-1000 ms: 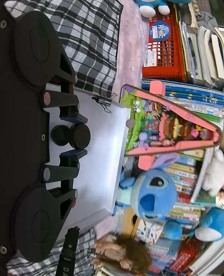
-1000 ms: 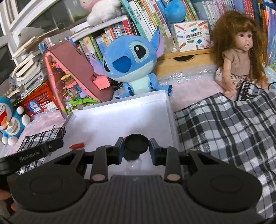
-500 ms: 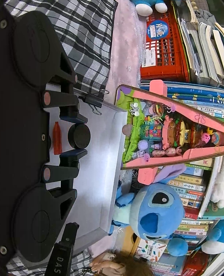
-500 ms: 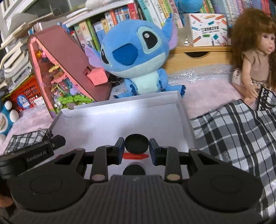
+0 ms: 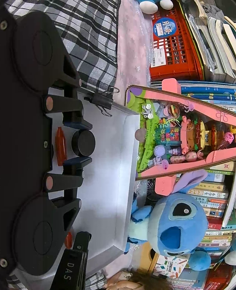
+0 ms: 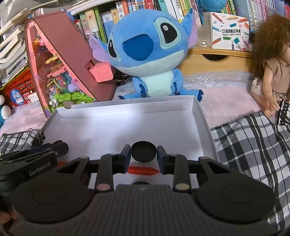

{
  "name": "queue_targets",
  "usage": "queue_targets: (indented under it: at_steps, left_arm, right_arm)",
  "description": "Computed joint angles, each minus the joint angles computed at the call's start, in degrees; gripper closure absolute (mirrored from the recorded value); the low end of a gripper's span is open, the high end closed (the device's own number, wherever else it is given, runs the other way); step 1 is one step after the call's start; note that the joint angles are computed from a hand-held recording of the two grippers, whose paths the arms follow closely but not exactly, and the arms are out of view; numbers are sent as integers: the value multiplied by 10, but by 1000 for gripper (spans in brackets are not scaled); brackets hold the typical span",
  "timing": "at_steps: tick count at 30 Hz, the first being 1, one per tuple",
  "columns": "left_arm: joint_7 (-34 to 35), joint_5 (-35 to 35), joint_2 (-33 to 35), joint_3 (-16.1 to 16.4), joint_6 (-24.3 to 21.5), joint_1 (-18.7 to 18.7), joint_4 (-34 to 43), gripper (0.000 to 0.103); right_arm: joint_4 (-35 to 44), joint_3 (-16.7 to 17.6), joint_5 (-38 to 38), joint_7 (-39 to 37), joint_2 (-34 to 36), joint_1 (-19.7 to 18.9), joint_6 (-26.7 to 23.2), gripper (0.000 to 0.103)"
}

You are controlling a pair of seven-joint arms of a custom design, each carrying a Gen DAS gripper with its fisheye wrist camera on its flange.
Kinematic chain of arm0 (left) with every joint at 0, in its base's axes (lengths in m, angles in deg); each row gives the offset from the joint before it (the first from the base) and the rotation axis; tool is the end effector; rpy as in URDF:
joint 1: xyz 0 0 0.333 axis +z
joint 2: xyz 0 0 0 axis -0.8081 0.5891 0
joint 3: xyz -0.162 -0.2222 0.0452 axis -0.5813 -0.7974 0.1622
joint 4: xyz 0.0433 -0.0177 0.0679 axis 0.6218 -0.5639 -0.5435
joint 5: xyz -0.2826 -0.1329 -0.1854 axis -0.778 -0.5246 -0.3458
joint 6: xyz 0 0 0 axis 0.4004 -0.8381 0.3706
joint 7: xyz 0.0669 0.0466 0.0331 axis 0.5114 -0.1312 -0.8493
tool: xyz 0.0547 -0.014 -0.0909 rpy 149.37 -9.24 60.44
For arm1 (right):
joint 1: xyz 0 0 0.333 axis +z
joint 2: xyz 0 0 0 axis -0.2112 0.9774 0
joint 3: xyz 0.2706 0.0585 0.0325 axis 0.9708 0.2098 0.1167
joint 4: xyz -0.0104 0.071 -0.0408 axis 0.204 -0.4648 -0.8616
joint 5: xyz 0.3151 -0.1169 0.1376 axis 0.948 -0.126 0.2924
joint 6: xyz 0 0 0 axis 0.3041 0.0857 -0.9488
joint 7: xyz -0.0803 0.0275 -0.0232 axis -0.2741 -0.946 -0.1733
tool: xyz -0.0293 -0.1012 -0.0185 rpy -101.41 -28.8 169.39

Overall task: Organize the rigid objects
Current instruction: 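Carry the black pucks in both tools over the white tray, then open both tools to release the black pucks into the tray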

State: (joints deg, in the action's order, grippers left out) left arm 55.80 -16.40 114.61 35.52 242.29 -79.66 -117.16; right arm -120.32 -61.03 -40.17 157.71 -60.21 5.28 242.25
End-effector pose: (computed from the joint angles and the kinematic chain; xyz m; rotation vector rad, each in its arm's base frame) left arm 0.6394 -0.3106 0.4030 -1.8148 1.6586 -0.7981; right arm 0.6364 0.1983 0.4209 -1.7511 1.7474 -0.5007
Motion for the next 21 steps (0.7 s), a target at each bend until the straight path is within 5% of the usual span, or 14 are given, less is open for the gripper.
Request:
queue_targets:
  at_steps: [21]
  left_arm:
    - [1, 15, 5, 7, 10, -3, -2, 73]
  right_arm:
    - [4, -9, -21, 13, 10, 12, 0, 66]
